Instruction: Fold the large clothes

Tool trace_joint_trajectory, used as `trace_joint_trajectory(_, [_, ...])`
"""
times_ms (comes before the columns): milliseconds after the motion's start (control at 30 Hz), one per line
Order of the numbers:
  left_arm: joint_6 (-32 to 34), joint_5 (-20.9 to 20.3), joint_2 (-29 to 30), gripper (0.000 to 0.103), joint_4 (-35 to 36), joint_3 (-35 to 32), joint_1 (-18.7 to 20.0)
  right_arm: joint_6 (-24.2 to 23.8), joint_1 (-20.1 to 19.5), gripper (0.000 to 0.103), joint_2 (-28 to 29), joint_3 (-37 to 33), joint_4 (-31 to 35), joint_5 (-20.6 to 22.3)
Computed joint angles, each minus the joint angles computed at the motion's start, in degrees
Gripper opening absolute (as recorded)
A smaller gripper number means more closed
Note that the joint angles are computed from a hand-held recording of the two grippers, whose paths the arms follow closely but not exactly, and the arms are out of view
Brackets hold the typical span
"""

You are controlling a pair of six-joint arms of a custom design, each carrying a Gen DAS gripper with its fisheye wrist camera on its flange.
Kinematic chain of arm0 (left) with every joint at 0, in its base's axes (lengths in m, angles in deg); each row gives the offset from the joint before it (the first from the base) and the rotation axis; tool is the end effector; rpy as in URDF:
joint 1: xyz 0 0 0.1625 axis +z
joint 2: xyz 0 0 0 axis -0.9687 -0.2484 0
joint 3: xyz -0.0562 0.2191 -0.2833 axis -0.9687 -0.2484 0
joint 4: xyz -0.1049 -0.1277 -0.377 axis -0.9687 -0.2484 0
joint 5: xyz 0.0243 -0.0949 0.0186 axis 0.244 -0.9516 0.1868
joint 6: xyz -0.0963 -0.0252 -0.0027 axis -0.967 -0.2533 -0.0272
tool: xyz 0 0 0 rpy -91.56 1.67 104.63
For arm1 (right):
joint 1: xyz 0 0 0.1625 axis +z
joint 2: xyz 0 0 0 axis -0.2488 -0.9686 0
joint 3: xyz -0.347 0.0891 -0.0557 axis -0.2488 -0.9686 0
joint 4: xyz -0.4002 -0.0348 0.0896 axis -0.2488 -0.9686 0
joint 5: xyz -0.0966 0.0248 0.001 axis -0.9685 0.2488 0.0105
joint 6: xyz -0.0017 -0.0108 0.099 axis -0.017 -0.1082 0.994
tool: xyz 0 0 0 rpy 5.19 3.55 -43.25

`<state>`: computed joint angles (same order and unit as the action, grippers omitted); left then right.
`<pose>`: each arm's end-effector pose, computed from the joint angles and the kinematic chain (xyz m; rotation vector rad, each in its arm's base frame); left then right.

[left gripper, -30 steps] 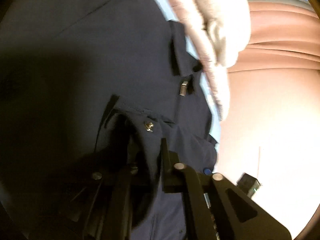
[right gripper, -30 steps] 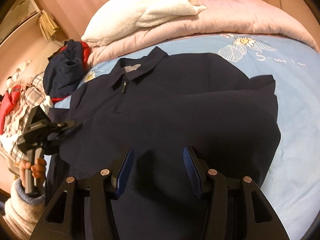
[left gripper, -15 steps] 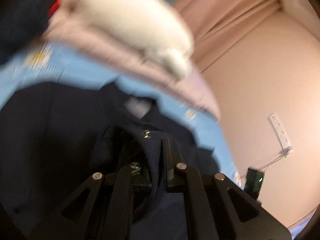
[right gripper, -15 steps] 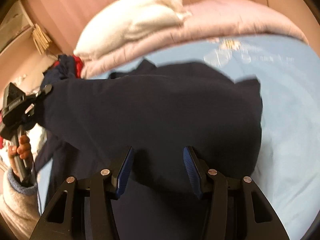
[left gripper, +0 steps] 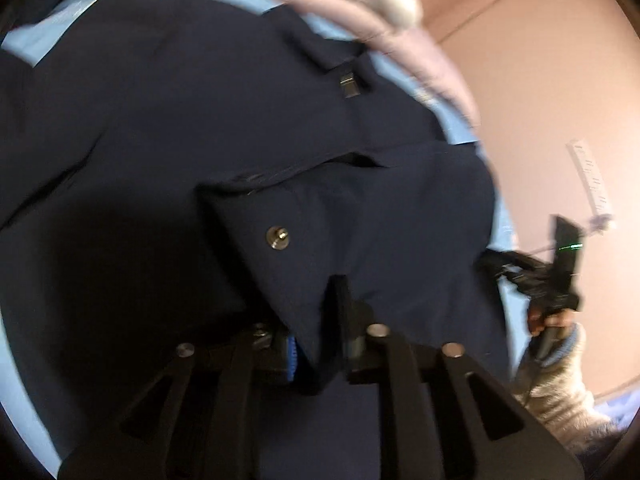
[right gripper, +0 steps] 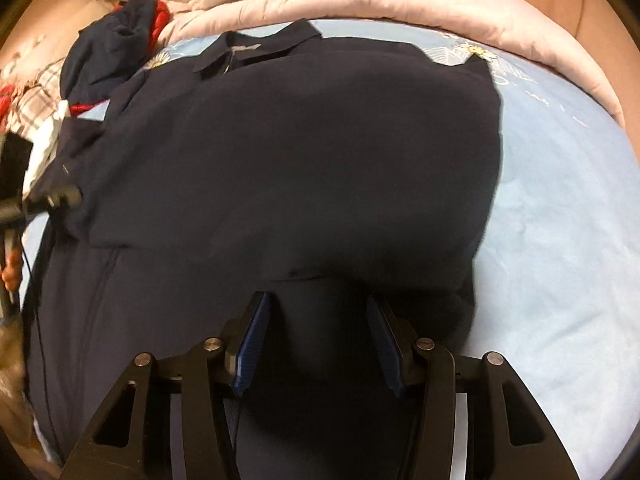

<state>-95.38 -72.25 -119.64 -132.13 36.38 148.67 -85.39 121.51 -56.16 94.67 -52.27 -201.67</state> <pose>-0.0237 -0.6483 0.3141 -0.0445 2.8471 -0.7291 0.2936 -0.6594 0.2027 0.8527 -2.4853 0.2888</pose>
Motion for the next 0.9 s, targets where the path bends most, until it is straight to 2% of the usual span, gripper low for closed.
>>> trace_joint_trajectory(67, [-2.3, 1.2, -1.2, 0.027, -0.1, 0.9, 0.0, 0.5, 0.0, 0.052, -1.0, 0.7, -2.4, 1.8])
trace_joint_trajectory(100, [-3.1, 1.3, -1.7, 0.036, -0.3, 1.3, 0.0, 0.6, -0.2, 0.052, -1.6, 0.6, -3.2, 4.3])
trace_joint_trajectory(133, [-4.5, 2.7, -2.6, 0.054, -0.1, 1.9, -0.4, 0.7, -0.2, 0.052, -1.8, 0.6, -4.1, 5.2])
trace_joint_trajectory(200, [-4.8, 3.3, -4.4, 0.068, -1.8, 3.6, -0.8, 0.5, 0.1, 0.052, -1.3, -1.0, -5.6, 6.6])
trace_joint_trajectory(333, [-5.8, -2.8, -5.5, 0.070, -8.7, 4.7, 0.0, 0.5, -0.2, 0.052, -0.4, -2.4, -7.8, 9.6])
trace_joint_trajectory(400, [-6.9, -5.6, -3.4, 0.070, -10.5, 2.2, 1.0, 1.0, -0.7, 0.052, 1.3, -3.9, -7.6, 11.2])
trace_joint_trajectory(467, [-8.4, -7.1, -0.2, 0.070, -9.5, -1.3, 1.8, 1.8, -0.8, 0.052, 2.2, -4.4, -6.7, 10.4])
trace_joint_trajectory(567, [-10.9, -7.6, 3.4, 0.067, -7.6, -5.3, 2.5, 2.3, -0.8, 0.052, 3.1, -3.9, -6.1, 9.7])
trace_joint_trajectory(600, [-11.5, -7.7, 4.2, 0.057, -7.6, -6.2, 2.7, 2.5, -0.7, 0.052, 3.2, -3.6, -5.9, 9.5])
trace_joint_trajectory(633, [-12.0, -7.6, 5.4, 0.035, -7.4, -7.2, 2.9, 2.7, -0.8, 0.052, 3.3, -3.6, -5.4, 9.1])
trace_joint_trajectory(700, [-13.6, -6.8, 7.5, 0.008, -7.3, -9.3, 3.2, 3.2, -1.3, 0.052, 3.1, -3.0, -4.7, 8.9])
trace_joint_trajectory(800, [-13.7, 0.7, 10.0, 0.006, -10.2, -11.5, 1.8, 3.6, -2.4, 0.052, 2.1, -2.4, -3.9, 10.0])
trace_joint_trajectory(867, [-8.5, 7.1, 10.1, 0.006, -15.9, -10.9, -0.6, 3.2, -2.9, 0.052, 0.7, -0.8, -5.1, 11.9])
trace_joint_trajectory(900, [-3.0, 9.7, 10.0, 0.006, -21.2, -9.9, -2.2, 3.1, -3.0, 0.052, 0.3, -0.4, -5.5, 12.9])
